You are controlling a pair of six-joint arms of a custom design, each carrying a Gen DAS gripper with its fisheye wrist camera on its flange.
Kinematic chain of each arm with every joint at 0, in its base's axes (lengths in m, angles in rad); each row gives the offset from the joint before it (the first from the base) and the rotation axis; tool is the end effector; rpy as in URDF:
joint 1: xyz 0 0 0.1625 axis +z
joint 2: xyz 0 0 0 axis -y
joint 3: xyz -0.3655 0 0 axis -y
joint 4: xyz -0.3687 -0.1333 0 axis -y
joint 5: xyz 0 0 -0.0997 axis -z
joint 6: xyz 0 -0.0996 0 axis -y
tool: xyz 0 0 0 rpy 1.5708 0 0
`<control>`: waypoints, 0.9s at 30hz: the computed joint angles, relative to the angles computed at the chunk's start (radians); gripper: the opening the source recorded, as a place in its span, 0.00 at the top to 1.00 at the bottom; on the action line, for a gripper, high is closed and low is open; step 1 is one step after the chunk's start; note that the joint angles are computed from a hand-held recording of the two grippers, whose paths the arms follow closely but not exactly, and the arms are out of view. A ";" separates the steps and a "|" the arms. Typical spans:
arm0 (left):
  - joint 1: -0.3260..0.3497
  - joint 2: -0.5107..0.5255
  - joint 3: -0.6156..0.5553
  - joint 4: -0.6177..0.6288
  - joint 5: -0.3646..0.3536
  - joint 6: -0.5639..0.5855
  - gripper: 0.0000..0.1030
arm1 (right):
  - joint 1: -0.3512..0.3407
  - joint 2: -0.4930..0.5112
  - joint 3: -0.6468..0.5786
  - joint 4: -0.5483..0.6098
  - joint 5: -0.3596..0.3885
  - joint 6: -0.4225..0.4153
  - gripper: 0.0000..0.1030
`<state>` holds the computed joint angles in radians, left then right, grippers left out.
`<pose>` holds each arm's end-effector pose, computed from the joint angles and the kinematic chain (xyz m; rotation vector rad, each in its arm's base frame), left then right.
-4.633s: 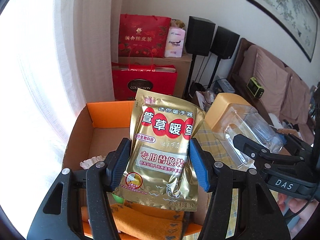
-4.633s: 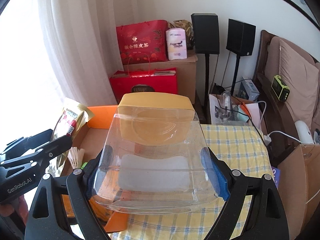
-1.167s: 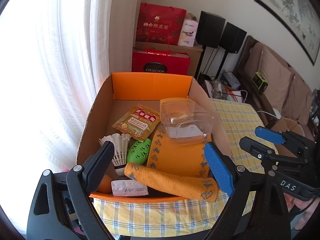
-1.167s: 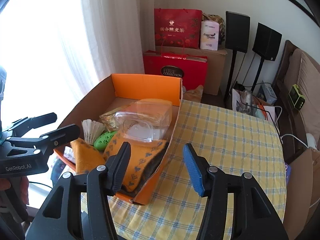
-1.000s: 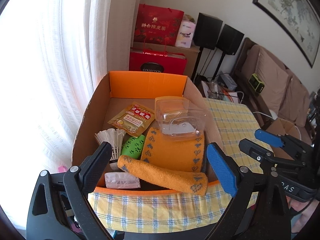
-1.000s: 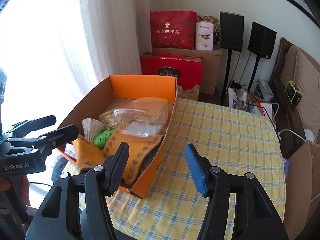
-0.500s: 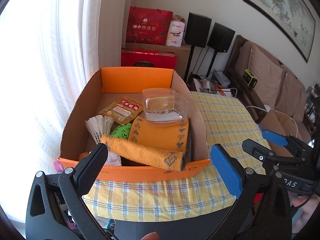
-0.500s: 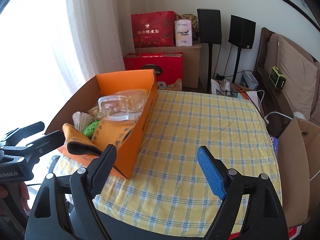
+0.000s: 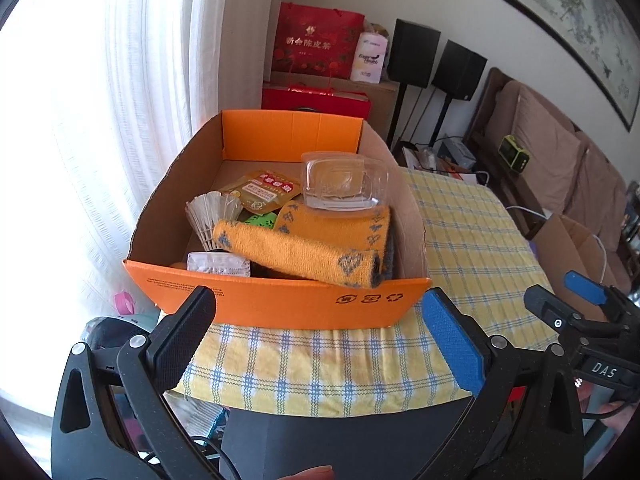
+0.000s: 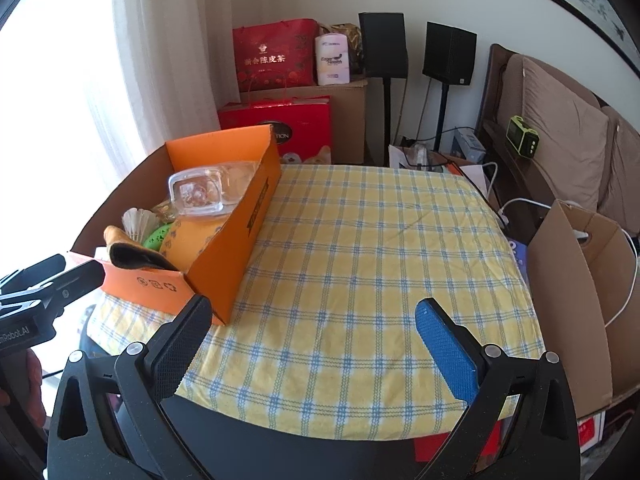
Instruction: Organize objects
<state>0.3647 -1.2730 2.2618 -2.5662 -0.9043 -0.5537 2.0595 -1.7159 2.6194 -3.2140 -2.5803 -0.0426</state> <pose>-0.3136 -0.3283 0.1263 0.8409 2.4951 -0.7080 0.1769 -0.2284 0.2626 0.1170 -2.1384 1.0477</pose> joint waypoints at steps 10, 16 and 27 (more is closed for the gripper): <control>-0.016 -0.012 0.008 0.027 -0.025 -0.016 0.00 | 0.009 -0.059 0.044 0.025 -0.019 0.041 0.00; -0.032 -0.005 0.001 0.025 -0.049 -0.004 0.00 | 0.007 -0.079 0.053 0.037 -0.023 0.052 0.00; -0.043 0.008 -0.004 0.018 -0.065 -0.002 0.00 | 0.005 -0.100 0.062 0.041 -0.027 0.057 0.00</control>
<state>0.3212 -1.2648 2.2582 -2.5483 -0.9690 -0.5554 2.0642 -1.8155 2.6813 -3.1728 -2.6077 0.0143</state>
